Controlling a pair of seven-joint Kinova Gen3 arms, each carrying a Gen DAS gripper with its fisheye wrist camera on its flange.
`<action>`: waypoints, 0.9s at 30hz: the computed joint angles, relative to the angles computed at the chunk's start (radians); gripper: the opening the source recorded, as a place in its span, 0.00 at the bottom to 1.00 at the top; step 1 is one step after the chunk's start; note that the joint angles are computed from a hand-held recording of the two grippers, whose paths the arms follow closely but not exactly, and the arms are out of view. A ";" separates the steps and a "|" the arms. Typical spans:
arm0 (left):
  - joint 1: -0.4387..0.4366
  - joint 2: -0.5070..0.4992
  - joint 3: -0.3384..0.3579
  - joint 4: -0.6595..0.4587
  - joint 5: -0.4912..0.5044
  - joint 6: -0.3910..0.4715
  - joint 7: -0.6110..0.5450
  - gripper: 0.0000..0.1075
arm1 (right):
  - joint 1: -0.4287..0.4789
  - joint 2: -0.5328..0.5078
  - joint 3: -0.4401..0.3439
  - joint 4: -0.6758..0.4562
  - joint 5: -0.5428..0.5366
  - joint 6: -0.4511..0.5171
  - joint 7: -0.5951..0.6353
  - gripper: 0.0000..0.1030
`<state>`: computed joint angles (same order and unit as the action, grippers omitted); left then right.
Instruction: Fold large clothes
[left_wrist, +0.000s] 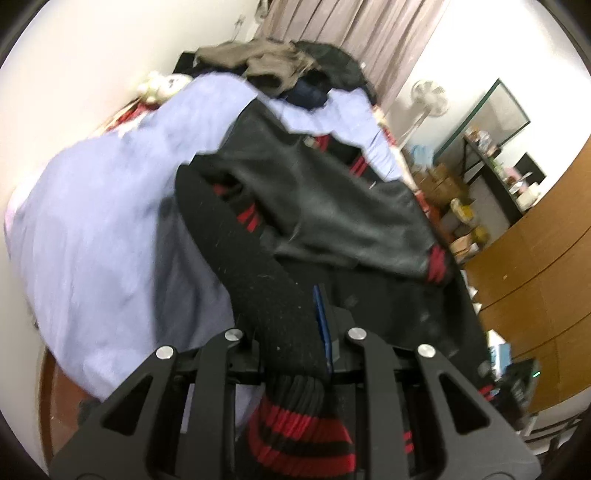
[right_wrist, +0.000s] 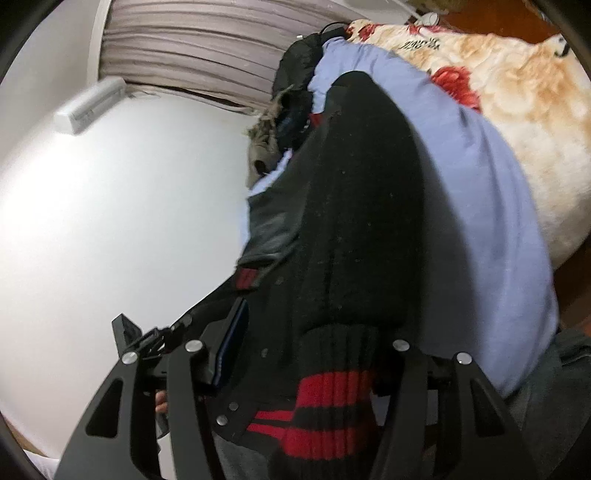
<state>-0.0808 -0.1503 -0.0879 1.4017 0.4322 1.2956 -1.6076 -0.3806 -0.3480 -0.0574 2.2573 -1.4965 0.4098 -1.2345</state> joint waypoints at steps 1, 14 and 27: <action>0.005 0.009 0.006 -0.024 0.004 0.004 0.003 0.19 | 0.008 0.002 -0.007 0.001 -0.023 0.004 0.023 0.54; 0.078 0.200 0.133 -0.355 0.069 0.118 -0.163 0.19 | 0.032 -0.018 0.042 0.017 0.095 0.109 -0.066 0.55; 0.377 0.383 0.292 -0.544 -0.105 0.215 -0.292 0.20 | 0.032 -0.022 0.043 0.036 0.068 0.100 -0.060 0.55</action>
<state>0.2961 0.2324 0.2040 0.8580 0.3275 1.5104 -1.8998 -0.3482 -0.3704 -0.0144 2.2933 -1.4288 0.5101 -1.2946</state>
